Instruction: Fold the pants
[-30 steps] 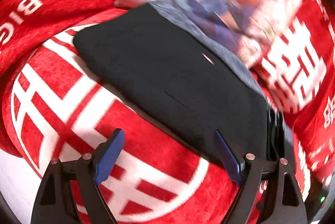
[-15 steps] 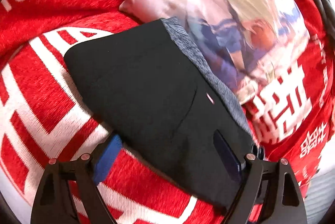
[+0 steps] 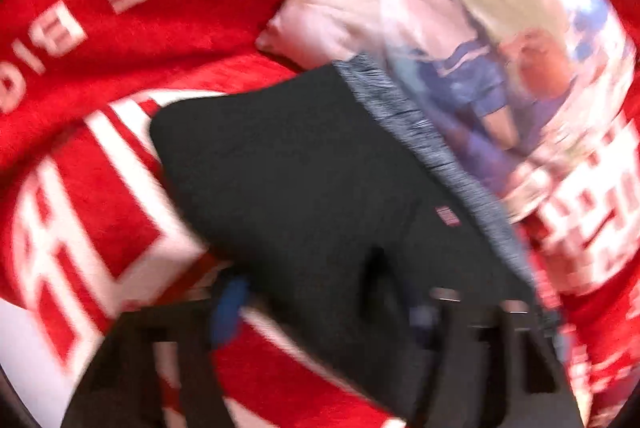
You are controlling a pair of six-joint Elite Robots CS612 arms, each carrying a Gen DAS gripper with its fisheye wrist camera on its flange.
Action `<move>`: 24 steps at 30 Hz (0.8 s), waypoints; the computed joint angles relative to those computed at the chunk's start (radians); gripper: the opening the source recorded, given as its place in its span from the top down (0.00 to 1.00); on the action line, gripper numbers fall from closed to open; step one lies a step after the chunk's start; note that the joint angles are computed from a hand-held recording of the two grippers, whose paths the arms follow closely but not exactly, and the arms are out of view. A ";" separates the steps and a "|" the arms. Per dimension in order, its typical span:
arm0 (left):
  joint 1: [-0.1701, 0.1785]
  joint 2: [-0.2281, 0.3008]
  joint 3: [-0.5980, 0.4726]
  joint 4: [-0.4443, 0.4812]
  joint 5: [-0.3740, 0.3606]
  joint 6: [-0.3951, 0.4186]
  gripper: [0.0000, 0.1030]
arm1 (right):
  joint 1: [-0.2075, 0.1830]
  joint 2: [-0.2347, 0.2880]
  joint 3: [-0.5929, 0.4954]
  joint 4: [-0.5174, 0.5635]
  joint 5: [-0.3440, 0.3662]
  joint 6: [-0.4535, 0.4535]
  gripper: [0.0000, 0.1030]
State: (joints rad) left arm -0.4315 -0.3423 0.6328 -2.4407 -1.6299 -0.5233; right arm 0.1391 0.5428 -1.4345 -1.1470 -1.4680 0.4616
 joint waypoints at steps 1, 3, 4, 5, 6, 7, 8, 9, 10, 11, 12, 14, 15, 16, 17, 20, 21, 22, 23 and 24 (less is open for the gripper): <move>-0.002 -0.005 0.011 -0.015 0.016 0.013 0.56 | 0.001 -0.006 0.006 -0.009 -0.008 -0.012 0.28; -0.010 -0.021 0.048 -0.063 0.059 0.046 0.62 | 0.002 -0.027 0.032 -0.030 -0.017 -0.039 0.28; -0.019 -0.031 0.068 -0.094 0.095 0.084 0.63 | 0.001 -0.040 0.051 -0.043 -0.018 -0.056 0.28; -0.025 -0.037 0.081 -0.115 0.123 0.110 0.64 | 0.000 -0.054 0.073 -0.058 -0.017 -0.073 0.28; -0.033 -0.044 0.097 -0.140 0.160 0.148 0.64 | -0.002 -0.067 0.093 -0.072 -0.015 -0.086 0.28; -0.038 -0.048 0.108 -0.156 0.181 0.165 0.64 | -0.003 -0.082 0.117 -0.091 -0.011 -0.099 0.28; -0.035 -0.048 0.112 -0.156 0.171 0.147 0.63 | -0.005 -0.104 0.154 -0.119 -0.002 -0.116 0.28; -0.028 -0.044 0.105 -0.148 0.139 0.113 0.63 | -0.005 -0.117 0.177 -0.136 0.005 -0.126 0.28; -0.017 -0.036 0.091 -0.133 0.093 0.064 0.63 | -0.007 -0.138 0.215 -0.165 0.019 -0.139 0.28; -0.001 -0.024 0.072 -0.117 0.024 -0.005 0.56 | -0.006 -0.151 0.241 -0.181 0.027 -0.147 0.28; 0.011 -0.013 0.058 -0.111 -0.035 -0.050 0.54 | -0.006 -0.172 0.279 -0.196 0.038 -0.163 0.28; 0.026 -0.002 0.056 -0.162 -0.108 -0.114 0.40 | -0.003 -0.202 0.339 -0.215 0.054 -0.189 0.28; 0.035 0.011 0.042 -0.185 -0.165 -0.133 0.32 | 0.000 -0.218 0.373 -0.225 0.061 -0.201 0.28; 0.041 0.023 0.025 -0.197 -0.210 -0.151 0.20 | 0.000 -0.230 0.397 -0.231 0.070 -0.211 0.28; 0.042 0.030 0.016 -0.207 -0.226 -0.171 0.18 | 0.002 -0.244 0.429 -0.239 0.082 -0.219 0.28; 0.037 0.044 -0.019 -0.176 -0.196 -0.179 0.20 | 0.007 -0.274 0.498 -0.259 0.107 -0.231 0.28; 0.032 0.039 -0.014 -0.169 -0.170 -0.171 0.25 | 0.008 -0.283 0.519 -0.270 0.115 -0.231 0.28; 0.021 0.028 -0.006 -0.137 -0.109 -0.141 0.44 | 0.008 -0.292 0.538 -0.281 0.120 -0.229 0.28; 0.011 0.019 0.001 -0.100 -0.041 -0.099 0.62 | 0.008 -0.301 0.555 -0.291 0.125 -0.227 0.28; 0.003 0.009 0.012 -0.092 0.001 -0.065 0.63 | 0.007 -0.312 0.573 -0.301 0.130 -0.226 0.28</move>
